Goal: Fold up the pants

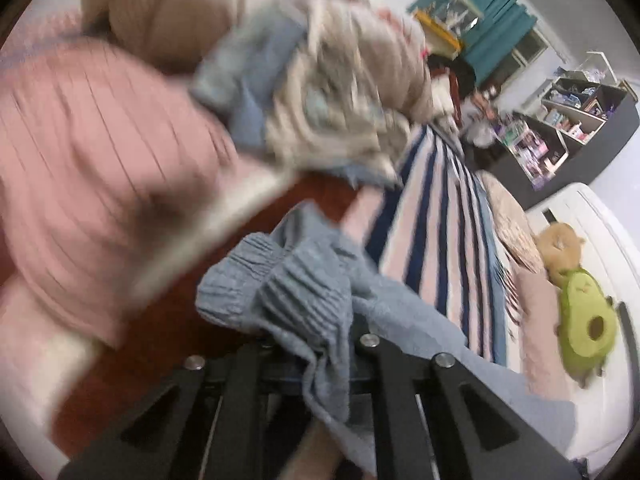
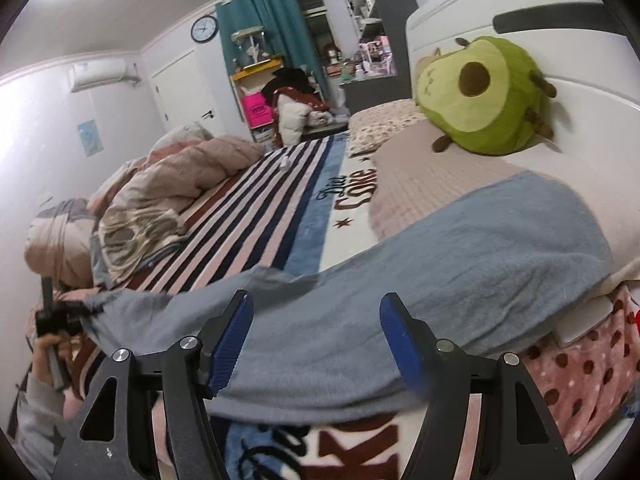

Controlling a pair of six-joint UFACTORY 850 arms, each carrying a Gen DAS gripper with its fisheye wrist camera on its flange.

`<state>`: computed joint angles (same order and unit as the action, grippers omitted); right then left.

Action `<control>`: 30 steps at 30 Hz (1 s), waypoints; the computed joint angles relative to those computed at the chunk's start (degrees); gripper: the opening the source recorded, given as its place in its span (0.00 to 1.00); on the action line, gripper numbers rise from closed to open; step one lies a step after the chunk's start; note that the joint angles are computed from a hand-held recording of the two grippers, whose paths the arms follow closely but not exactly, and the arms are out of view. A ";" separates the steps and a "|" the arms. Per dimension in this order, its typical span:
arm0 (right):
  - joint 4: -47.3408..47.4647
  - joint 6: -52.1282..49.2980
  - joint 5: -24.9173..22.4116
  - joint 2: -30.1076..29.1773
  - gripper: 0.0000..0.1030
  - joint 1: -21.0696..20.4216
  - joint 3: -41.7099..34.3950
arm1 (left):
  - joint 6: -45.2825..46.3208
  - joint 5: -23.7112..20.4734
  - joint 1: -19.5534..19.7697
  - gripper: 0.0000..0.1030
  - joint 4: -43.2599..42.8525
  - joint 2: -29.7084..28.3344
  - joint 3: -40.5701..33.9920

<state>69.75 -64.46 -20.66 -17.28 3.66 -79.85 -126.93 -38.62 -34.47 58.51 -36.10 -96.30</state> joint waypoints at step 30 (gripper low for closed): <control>-10.27 11.21 -12.68 -12.82 0.60 12.05 -9.98 | 25.79 -1.67 -4.19 0.08 6.91 -0.65 -11.32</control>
<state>59.48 -53.25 -33.34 -30.09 15.72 -89.83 -101.14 -40.30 -38.66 65.42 -36.75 -107.62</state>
